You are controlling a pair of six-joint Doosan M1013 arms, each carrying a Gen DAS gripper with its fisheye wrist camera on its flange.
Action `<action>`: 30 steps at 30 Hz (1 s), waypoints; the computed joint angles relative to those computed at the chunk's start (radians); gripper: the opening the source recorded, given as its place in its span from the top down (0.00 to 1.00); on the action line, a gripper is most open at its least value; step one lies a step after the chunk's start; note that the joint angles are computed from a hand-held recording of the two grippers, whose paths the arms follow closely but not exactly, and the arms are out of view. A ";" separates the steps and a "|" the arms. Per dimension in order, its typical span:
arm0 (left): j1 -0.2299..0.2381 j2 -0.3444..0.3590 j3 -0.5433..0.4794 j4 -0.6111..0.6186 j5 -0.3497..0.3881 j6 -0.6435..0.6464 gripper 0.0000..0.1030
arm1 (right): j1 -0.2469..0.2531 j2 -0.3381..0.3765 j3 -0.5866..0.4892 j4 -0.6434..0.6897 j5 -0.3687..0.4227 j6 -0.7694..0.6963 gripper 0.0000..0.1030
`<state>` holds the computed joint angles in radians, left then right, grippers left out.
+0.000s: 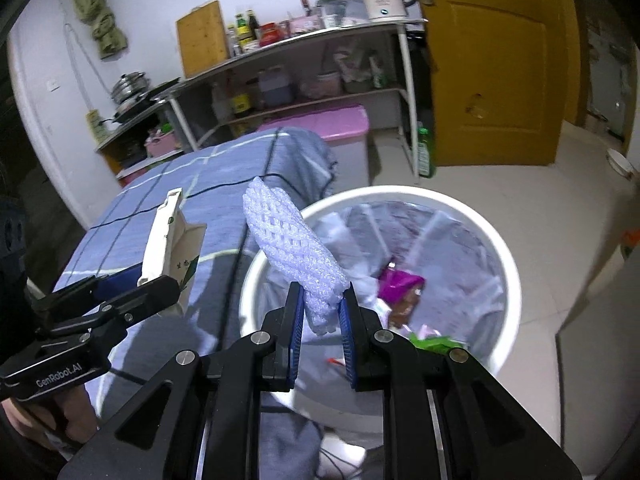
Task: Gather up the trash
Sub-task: 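Carry the paper bag and foam net over the white bin with both tools, then open both tools to drop the paper bag and foam net into the bin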
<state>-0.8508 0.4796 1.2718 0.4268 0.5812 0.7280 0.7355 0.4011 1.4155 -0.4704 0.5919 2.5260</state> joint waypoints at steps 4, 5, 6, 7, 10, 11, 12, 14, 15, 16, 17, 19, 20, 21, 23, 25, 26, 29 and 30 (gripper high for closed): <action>0.004 0.034 -0.048 -0.075 0.012 0.091 0.49 | -0.013 -0.003 0.012 0.008 0.027 0.017 0.82; 0.003 0.040 -0.055 -0.087 0.013 0.106 0.49 | -0.017 -0.004 0.014 0.021 0.031 0.013 0.82; 0.003 0.047 -0.062 -0.099 0.016 0.121 0.49 | -0.020 -0.004 0.017 0.025 0.037 0.015 0.82; 0.003 0.053 -0.070 -0.111 0.020 0.133 0.49 | -0.023 -0.005 0.020 0.028 0.041 0.018 0.82; 0.003 0.072 -0.093 -0.150 0.029 0.175 0.48 | -0.029 -0.001 0.020 0.043 0.056 0.009 0.81; 0.002 0.075 -0.095 -0.156 0.030 0.183 0.48 | -0.031 -0.001 0.022 0.048 0.059 0.008 0.81; 0.002 0.079 -0.100 -0.167 0.031 0.195 0.48 | -0.034 -0.001 0.024 0.053 0.060 0.005 0.80; 0.003 0.087 -0.108 -0.187 0.034 0.211 0.48 | -0.037 -0.001 0.028 0.054 0.063 0.009 0.80; 0.003 0.091 -0.112 -0.195 0.037 0.218 0.47 | -0.039 -0.001 0.029 0.060 0.065 0.005 0.78; 0.004 0.094 -0.116 -0.203 0.039 0.226 0.47 | -0.039 -0.001 0.029 0.063 0.067 0.004 0.77; 0.004 0.095 -0.117 -0.207 0.041 0.230 0.47 | -0.040 -0.001 0.031 0.062 0.069 0.006 0.74; 0.004 0.095 -0.116 -0.210 0.039 0.230 0.42 | -0.040 -0.003 0.035 0.053 0.071 0.016 0.69; 0.003 0.094 -0.114 -0.210 0.038 0.229 0.42 | -0.040 -0.002 0.035 0.052 0.071 0.018 0.64; 0.003 0.093 -0.112 -0.209 0.037 0.227 0.41 | -0.040 -0.004 0.038 0.049 0.069 0.023 0.61; 0.002 0.089 -0.106 -0.205 0.034 0.221 0.41 | -0.038 -0.006 0.040 0.042 0.066 0.027 0.60; 0.001 0.079 -0.094 -0.196 0.025 0.212 0.41 | -0.034 -0.008 0.040 0.032 0.068 0.030 0.60; 0.000 0.076 -0.090 -0.188 0.021 0.207 0.41 | -0.032 -0.009 0.040 0.024 0.066 0.035 0.60; -0.005 0.061 -0.070 -0.161 0.006 0.181 0.41 | -0.025 -0.015 0.044 0.005 0.061 0.046 0.60; -0.005 0.057 -0.064 -0.153 0.003 0.174 0.41 | -0.021 -0.018 0.046 -0.005 0.061 0.054 0.60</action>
